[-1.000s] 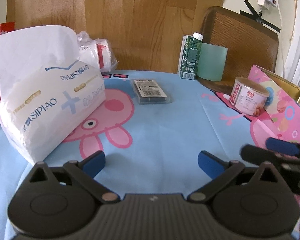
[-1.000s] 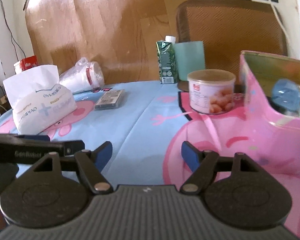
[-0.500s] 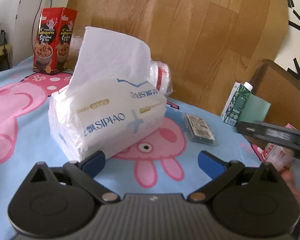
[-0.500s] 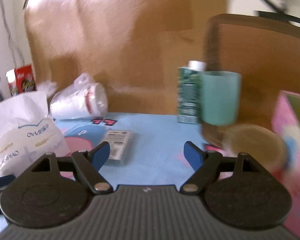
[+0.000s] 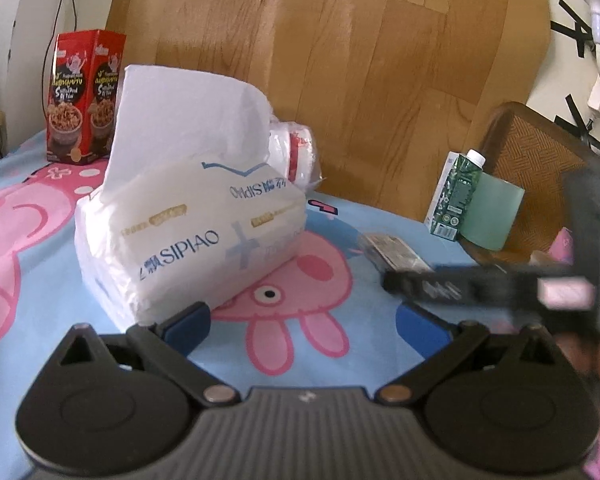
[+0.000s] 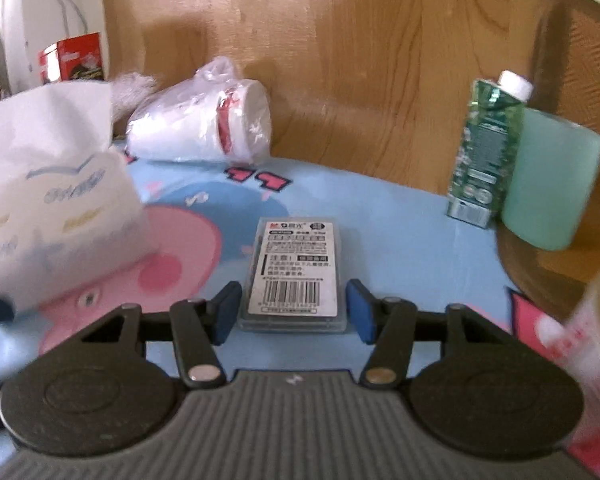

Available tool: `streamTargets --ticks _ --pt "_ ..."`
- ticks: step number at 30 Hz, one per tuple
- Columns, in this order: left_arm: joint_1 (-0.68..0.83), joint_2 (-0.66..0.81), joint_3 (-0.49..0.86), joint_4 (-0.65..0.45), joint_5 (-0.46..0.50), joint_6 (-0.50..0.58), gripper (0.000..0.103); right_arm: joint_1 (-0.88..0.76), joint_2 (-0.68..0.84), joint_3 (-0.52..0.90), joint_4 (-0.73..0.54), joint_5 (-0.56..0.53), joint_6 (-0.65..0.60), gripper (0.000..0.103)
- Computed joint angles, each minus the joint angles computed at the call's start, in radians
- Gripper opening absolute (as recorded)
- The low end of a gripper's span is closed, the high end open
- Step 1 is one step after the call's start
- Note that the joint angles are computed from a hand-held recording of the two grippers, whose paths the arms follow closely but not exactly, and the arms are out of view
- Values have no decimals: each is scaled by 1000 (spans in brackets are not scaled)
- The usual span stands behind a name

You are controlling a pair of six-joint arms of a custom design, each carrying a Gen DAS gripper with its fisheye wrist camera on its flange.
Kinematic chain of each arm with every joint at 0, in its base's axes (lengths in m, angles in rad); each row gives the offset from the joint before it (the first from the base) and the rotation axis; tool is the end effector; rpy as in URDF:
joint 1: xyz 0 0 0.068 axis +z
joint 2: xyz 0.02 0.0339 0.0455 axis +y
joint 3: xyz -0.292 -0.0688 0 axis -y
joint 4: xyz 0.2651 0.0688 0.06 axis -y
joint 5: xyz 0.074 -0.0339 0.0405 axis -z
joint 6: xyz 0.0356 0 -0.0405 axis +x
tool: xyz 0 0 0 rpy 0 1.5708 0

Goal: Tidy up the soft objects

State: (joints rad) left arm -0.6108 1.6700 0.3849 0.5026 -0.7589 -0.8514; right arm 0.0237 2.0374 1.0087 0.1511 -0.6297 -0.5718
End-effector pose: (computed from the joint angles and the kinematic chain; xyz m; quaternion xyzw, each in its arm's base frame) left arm 0.2205 -0.1245 0.0962 -0.2441 0.8344 0.0164 0.4939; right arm 0.4046 0.0306 0.0991 -0.3629 0.8241 0.1930 0.3898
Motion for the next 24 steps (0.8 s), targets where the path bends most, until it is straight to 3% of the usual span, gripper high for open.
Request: streamTargets --ticks 6,10,14,16,18,20,24 --pt "18 2 -31 91 77 50 103 -188 -128 -173 -56 -116 -163 60" --pt "13 7 -46 164 156 134 103 -380 -201 -257 -219 -243 -341 60" --pt "43 15 -63 247 460 128 103 -533 -206 -266 -392 -342 -456 60" --pt "12 10 -44 227 498 113 103 -578 -185 -249 -462 -366 -485 60" --pt "8 12 -25 234 620 89 103 -608 -177 -253 -474 -384 -497 60" --pt "-8 16 7 210 679 70 103 -622 -177 -253 -484 -405 -493 60" --pt "-48 31 88 135 704 53 100 -662 -175 -234 -533 -482 -526 59"
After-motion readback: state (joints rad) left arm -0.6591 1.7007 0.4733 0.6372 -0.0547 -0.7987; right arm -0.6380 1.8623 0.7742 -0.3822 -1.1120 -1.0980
